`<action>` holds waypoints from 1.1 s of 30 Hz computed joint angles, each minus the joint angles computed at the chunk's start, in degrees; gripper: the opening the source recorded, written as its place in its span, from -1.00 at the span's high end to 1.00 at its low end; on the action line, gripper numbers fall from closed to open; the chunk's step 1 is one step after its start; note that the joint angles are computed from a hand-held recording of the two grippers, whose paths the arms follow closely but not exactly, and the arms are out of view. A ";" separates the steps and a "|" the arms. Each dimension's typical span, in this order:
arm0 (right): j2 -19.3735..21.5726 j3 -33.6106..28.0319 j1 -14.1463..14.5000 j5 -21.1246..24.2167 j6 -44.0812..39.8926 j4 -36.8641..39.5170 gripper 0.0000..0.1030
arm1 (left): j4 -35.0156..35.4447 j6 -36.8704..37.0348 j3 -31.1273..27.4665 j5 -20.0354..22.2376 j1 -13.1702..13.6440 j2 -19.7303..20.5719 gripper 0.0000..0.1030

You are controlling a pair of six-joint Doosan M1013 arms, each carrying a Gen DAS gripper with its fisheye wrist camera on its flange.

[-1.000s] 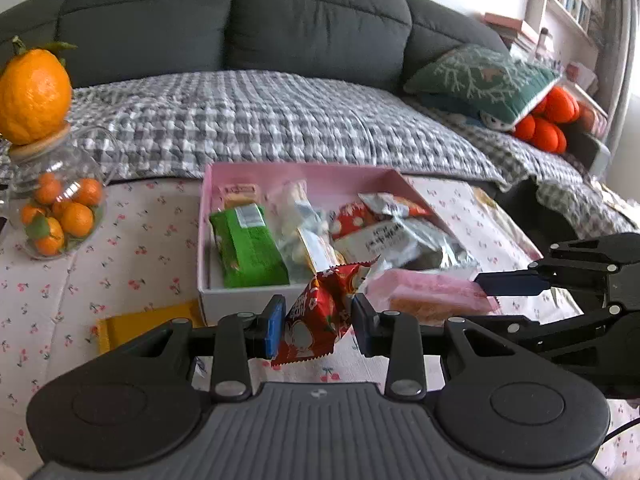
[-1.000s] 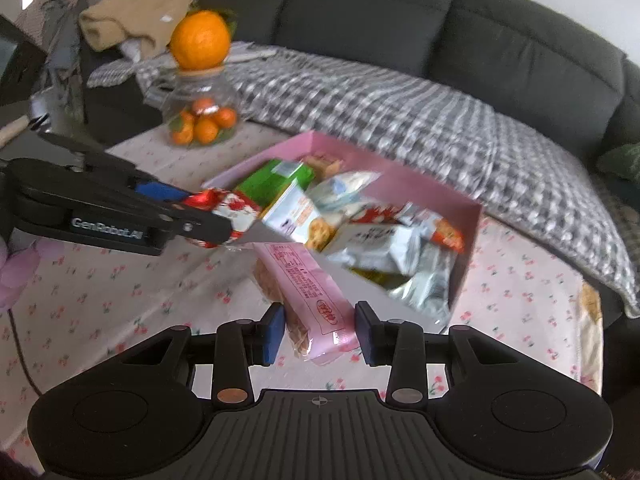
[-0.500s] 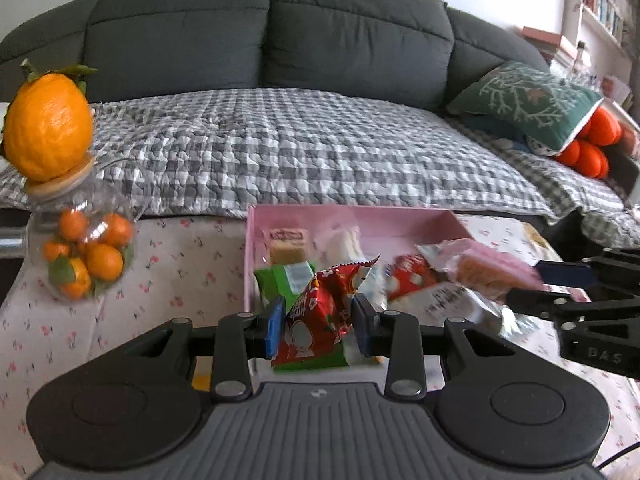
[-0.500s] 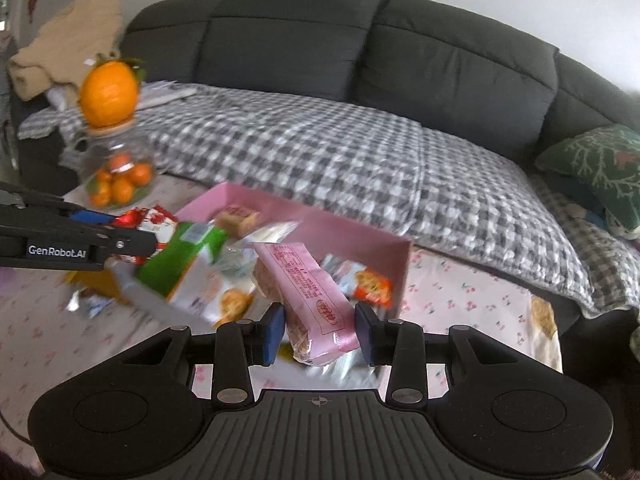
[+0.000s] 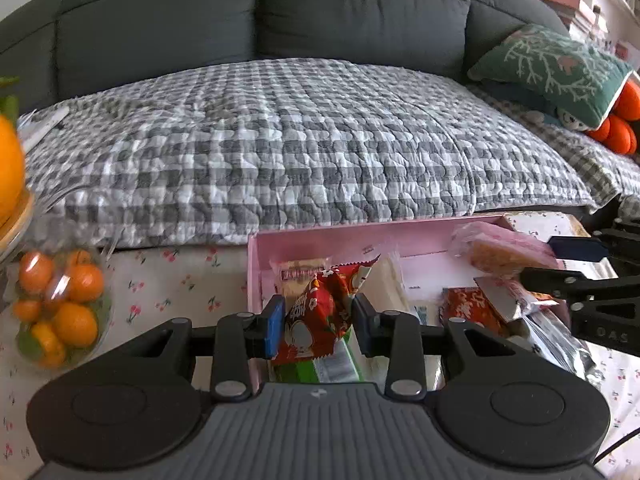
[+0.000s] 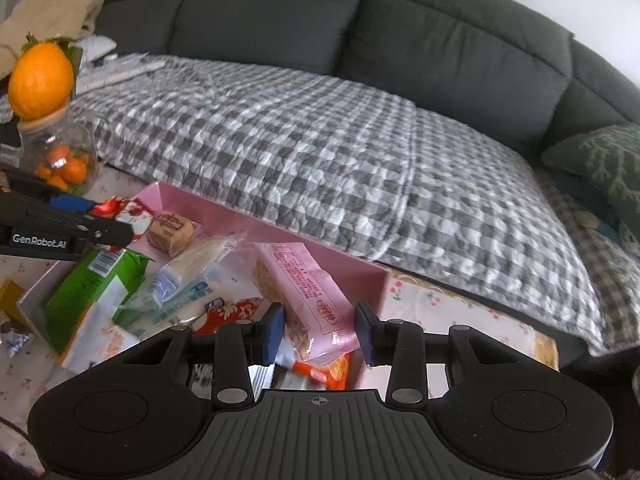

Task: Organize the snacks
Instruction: 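Lower both held packets into the pink box, then open both grippers to release the packets in the box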

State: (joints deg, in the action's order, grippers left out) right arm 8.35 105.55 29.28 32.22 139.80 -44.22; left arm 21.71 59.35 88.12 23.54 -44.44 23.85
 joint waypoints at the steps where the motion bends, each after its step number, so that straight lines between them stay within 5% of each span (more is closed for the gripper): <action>1: 0.45 -0.36 -0.18 -0.11 -1.14 0.77 0.28 | -0.33 0.69 -0.31 0.26 0.03 0.26 0.36; 8: 2.09 -1.79 -1.19 -0.99 -3.45 2.56 0.26 | -1.01 2.57 -1.85 0.80 0.00 1.50 0.33; 10: 2.17 -1.82 -1.04 -0.76 -0.68 0.36 0.12 | 0.36 1.83 -1.83 -0.08 -0.09 1.66 0.29; 13: 1.85 -1.31 -0.93 -0.84 4.74 -3.87 -0.19 | 7.00 -4.34 -1.55 -0.52 -0.56 1.72 -0.15; 33: -4.08 1.94 2.74 4.63 11.52 -4.21 -0.32 | 8.91 -4.93 3.37 1.45 -1.98 -3.78 -0.53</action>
